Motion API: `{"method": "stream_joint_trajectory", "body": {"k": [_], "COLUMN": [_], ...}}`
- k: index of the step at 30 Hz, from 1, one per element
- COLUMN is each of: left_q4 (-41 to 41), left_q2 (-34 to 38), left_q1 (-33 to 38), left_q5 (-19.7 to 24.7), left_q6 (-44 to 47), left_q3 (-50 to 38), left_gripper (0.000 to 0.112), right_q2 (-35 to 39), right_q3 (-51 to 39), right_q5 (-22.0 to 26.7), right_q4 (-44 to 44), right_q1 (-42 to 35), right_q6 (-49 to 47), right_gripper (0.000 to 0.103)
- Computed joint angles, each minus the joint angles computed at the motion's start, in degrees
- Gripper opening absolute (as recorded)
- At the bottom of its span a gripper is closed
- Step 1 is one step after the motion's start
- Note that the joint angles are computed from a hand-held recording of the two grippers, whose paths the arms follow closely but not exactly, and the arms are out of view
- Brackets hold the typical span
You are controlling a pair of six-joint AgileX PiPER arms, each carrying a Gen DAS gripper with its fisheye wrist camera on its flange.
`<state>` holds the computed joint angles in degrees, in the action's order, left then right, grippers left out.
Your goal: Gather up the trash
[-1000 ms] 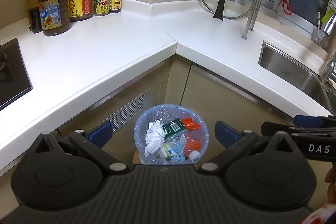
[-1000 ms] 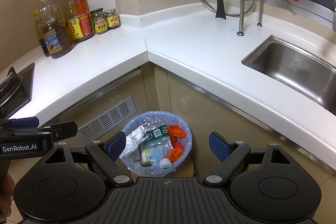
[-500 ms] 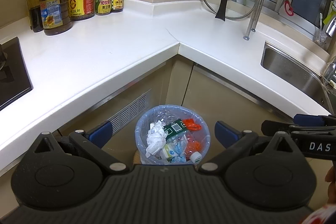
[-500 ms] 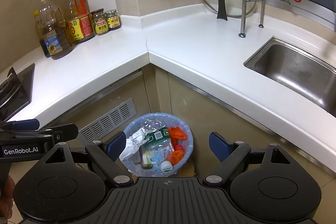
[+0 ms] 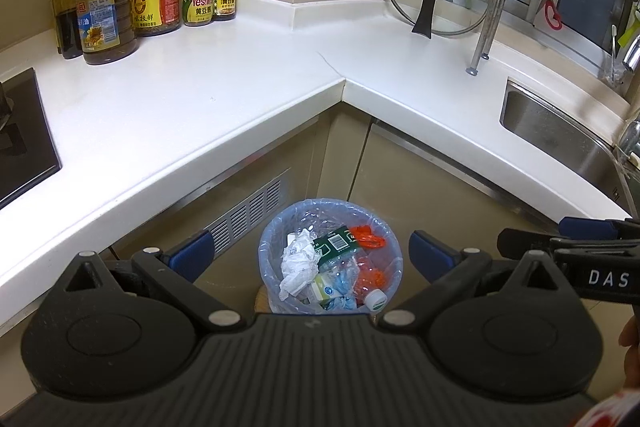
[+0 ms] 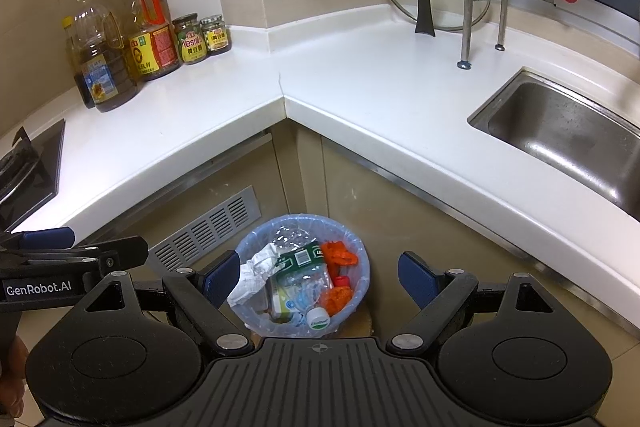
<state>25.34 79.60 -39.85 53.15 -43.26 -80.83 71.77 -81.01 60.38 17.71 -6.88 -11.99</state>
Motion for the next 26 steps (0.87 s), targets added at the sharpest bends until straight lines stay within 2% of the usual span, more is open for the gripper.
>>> {"method": "stream_joint_trajectory", "body": {"k": [18,26], "left_q4": [0.3,2.0], "left_q2": [0.5,0.1], "left_q1": [-0.4,-1.1], "left_q5": [0.3,-1.0], "left_q6": [-0.4,-2.1], "left_q3": [-0.5,0.6], "left_gripper": [0.103,0.103], "right_q2": [0.3,0.3], "right_q3": [0.0,0.1], "right_q5": [-0.3,-0.3], "right_q4": [0.3,0.5], "right_q1": [-0.4,-0.6], "right_q6": [-0.5,-0.6], "right_gripper": [0.086,0.086]}}
